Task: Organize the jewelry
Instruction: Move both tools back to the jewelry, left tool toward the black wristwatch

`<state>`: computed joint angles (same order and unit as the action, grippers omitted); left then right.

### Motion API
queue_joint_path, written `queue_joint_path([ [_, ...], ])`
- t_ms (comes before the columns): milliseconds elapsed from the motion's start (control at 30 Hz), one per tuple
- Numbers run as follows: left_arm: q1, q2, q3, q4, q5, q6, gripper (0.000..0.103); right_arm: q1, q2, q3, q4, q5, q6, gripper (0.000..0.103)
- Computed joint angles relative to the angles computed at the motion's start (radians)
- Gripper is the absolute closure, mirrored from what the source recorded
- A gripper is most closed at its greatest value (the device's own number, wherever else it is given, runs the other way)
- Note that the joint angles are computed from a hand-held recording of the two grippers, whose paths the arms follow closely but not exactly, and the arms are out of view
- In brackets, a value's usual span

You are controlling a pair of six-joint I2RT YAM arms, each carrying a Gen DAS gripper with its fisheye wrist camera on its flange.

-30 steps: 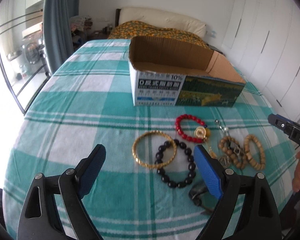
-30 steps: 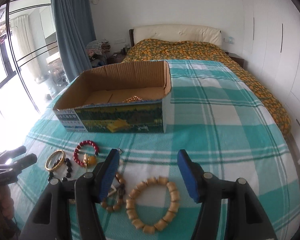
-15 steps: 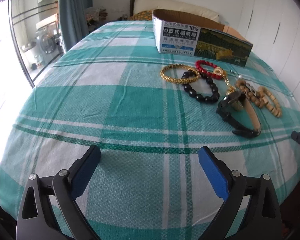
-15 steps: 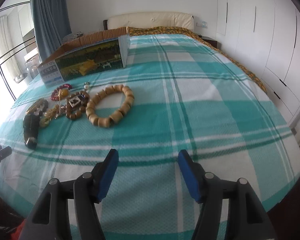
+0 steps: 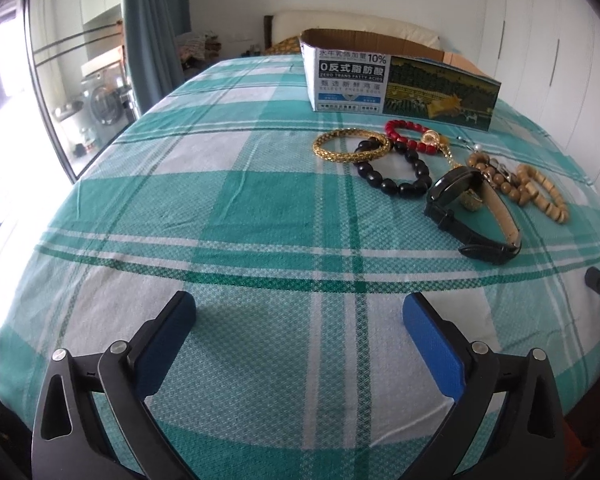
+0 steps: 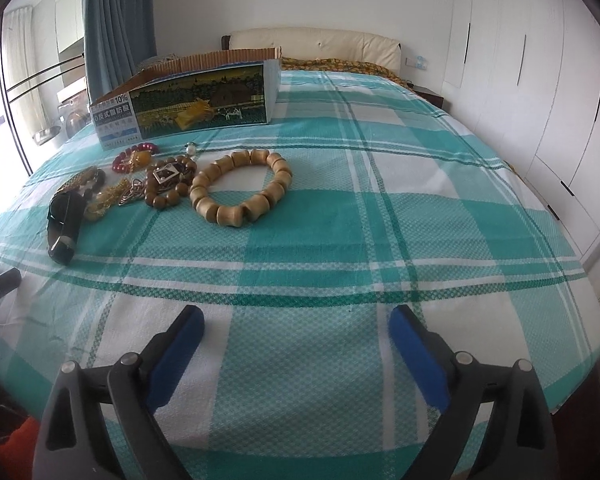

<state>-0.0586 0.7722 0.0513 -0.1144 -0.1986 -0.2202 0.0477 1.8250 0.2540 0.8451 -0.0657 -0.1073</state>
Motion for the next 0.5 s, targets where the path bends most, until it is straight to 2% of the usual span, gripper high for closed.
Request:
queue_joint_path([
  [167, 0.0, 0.022, 0.014, -0.005, 0.0, -0.008, 0.0, 0.033, -0.001, -0.007, 0.007, 0.065, 0.054, 0.007],
  [333, 0.011, 0.017, 0.001, 0.018, 0.015, 0.01, 0.0, 0.021, 0.008, -0.018, 0.037, 0.04, 0.033, 0.007],
  [400, 0.014, 0.015, 0.013, -0.006, 0.023, 0.005, 0.0, 0.019, 0.006, -0.016, 0.032, 0.035, 0.026, 0.007],
  [500, 0.044, -0.049, 0.023, -0.043, 0.117, 0.007, 0.001, 0.015, 0.004, -0.014, 0.026, 0.027, 0.019, 0.007],
])
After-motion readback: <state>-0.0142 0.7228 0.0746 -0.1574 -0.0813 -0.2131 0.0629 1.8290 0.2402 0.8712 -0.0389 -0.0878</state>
